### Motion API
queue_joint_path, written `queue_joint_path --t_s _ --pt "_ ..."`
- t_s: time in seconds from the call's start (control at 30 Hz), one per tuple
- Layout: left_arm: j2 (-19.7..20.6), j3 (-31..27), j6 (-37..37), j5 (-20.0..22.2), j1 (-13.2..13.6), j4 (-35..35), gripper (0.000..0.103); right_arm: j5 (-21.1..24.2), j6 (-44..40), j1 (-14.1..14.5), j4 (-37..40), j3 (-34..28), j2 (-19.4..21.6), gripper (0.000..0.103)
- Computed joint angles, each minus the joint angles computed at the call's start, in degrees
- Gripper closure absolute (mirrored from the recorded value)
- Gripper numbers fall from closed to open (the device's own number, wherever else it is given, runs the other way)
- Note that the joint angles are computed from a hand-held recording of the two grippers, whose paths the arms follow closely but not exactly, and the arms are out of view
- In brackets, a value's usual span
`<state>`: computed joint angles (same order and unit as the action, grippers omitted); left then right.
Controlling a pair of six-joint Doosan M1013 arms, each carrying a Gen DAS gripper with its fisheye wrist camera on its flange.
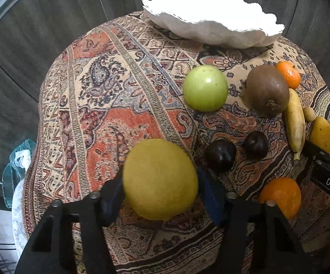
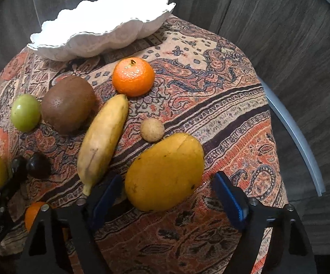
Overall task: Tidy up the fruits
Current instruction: 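Reach the left tool to the grapefruit while the right tool reaches the mango, then close the left tool on the grapefruit while the right tool grasps the mango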
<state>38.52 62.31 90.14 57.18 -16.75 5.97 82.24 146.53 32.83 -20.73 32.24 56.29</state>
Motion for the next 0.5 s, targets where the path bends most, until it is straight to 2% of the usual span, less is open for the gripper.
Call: queue_joint_path --t_s 0.2,0.5 --pt "-0.07 0.0 1.04 0.02 0.25 -1.01 0.049 -1.21 -0.04 0.11 -0.46 0.42 -0.35 0.039" --pt "-1.3 1.36 2.04 -0.12 0.2 -3.08 0.049 -4.09 0.81 0.34 -0.27 3.03 -1.86 0.041"
